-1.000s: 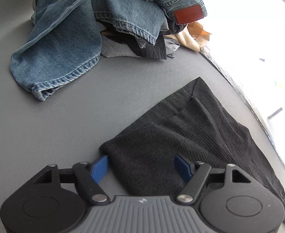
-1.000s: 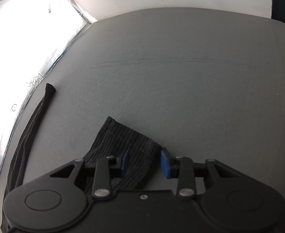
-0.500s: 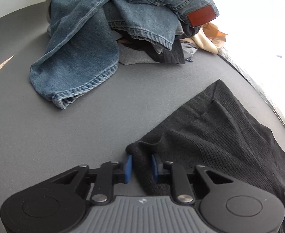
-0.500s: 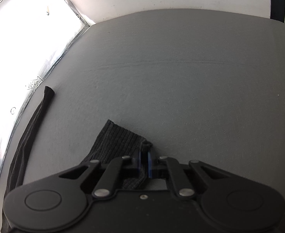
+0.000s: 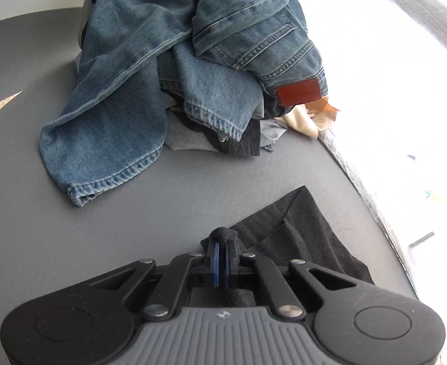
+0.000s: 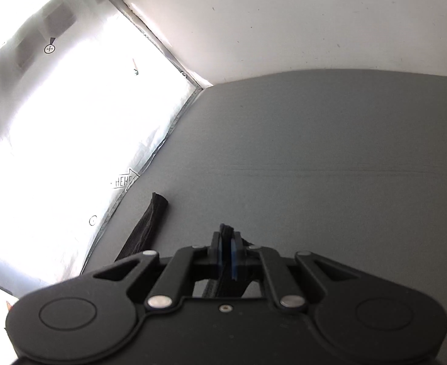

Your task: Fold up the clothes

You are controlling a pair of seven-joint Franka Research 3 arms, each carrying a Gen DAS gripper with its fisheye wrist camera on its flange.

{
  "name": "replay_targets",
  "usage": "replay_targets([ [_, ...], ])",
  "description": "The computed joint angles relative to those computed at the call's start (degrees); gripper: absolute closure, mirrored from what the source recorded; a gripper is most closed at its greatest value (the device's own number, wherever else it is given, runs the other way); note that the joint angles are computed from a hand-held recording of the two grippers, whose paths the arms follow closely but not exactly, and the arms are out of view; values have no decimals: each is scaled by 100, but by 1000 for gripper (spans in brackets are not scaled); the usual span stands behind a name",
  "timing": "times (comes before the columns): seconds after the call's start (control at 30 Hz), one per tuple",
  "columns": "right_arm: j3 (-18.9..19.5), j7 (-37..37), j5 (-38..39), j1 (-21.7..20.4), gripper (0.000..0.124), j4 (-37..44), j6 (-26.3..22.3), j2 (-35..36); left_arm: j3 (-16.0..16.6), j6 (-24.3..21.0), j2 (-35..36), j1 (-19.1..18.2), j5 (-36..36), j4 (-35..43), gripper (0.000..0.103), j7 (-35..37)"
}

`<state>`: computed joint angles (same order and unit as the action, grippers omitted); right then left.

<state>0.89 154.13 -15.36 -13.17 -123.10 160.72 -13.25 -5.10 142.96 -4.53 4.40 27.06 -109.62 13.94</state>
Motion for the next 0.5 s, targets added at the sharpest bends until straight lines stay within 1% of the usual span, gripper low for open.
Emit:
replay_targets([
  [0.1, 0, 0, -51, 36, 118, 431, 27, 276, -35, -241, 223, -43, 111, 367, 100, 59],
  [0.2, -131, -144, 88, 216, 118, 986, -72, 673, -25, -371, 480, -102, 165, 774, 100, 123],
  [0.33, -380, -634, 294, 546, 118, 2084, -526, 1477, 23, -510, 1023, -218, 403, 1516, 100, 134],
  [0.4, -491, -831, 404, 687, 118, 2720, -780, 1967, 64, -673, 1412, -320, 520, 2024, 100, 133],
  [0.5, -646, -977, 689, 844, 118, 3809, -1116, 2816, 148, -948, 2104, -474, 496, 2903, 100, 239],
])
